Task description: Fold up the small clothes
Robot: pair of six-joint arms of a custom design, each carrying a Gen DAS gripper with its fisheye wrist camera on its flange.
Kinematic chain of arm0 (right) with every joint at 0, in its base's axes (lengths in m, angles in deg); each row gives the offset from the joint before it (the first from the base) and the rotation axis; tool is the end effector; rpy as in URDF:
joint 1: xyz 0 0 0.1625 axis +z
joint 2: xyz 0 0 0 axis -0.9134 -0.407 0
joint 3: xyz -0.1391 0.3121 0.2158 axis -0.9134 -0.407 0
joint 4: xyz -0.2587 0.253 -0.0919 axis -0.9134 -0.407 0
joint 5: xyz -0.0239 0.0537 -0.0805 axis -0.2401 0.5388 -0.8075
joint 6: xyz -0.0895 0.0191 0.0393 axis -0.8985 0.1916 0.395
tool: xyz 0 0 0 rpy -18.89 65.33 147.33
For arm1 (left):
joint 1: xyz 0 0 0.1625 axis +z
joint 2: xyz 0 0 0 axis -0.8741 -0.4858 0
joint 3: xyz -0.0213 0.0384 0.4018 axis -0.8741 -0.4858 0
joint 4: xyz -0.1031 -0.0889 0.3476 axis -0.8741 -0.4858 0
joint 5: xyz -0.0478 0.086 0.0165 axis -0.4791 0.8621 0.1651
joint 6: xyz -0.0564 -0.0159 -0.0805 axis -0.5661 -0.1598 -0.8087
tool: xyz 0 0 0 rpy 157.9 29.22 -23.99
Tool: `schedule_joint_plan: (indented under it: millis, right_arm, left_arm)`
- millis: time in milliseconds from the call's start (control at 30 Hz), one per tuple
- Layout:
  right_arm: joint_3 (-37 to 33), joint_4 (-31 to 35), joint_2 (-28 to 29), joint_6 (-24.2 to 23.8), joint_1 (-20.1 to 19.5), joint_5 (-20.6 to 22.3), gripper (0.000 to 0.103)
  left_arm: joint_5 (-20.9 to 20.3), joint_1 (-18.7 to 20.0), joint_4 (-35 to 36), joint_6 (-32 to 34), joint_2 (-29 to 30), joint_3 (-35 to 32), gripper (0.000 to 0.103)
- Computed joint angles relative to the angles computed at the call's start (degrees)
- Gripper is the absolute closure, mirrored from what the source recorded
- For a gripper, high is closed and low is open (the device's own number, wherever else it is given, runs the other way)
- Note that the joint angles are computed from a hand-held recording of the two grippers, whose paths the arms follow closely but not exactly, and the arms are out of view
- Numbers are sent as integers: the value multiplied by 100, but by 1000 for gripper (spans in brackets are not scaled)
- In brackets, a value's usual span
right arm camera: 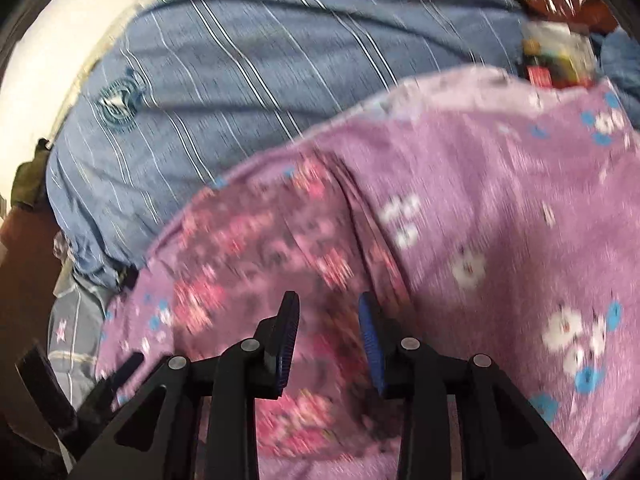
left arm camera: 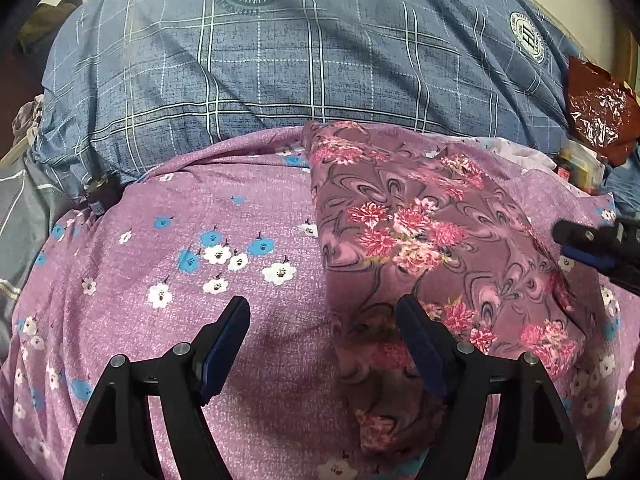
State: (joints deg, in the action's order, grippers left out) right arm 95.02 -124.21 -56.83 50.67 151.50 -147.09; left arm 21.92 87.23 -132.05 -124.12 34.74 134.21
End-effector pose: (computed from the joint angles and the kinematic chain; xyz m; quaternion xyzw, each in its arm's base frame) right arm 0.0798 -0.3568 0.2580 0.0869 -0.9493 0.2428 0.1798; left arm -0.2827 -0.3813 0.0376 0.0363 0.8611 -0.3558 0.3614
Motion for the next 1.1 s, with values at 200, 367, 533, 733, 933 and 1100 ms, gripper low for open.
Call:
schedule_joint_plan:
  millis: [200, 367, 533, 733, 933, 1100]
  right_arm:
    - [-94, -874, 1252, -123, 529, -1363, 71]
    - [140, -1825, 1505, -449, 1059, -1901, 69]
    - [334, -3160, 2030, -1194, 1521, -2428, 70]
    - [315, -3945, 2420, -1681, 1724, -2788, 71]
    - [324, -4244, 2568, -1852, 1833, -2961, 71]
    - [367, -4358, 2562, -1907, 1839, -2970, 71]
  left_arm:
    - [-288, 189, -286, 234, -9, 0, 27]
    - [-11, 103, -416, -47, -160, 158, 27]
    - [62, 116, -239, -435, -261, 227, 27]
    - [55, 215, -352, -396, -264, 236, 27]
    - [62, 239, -442, -283, -236, 229, 27]
    - [92, 232, -580, -235, -218, 252, 27]
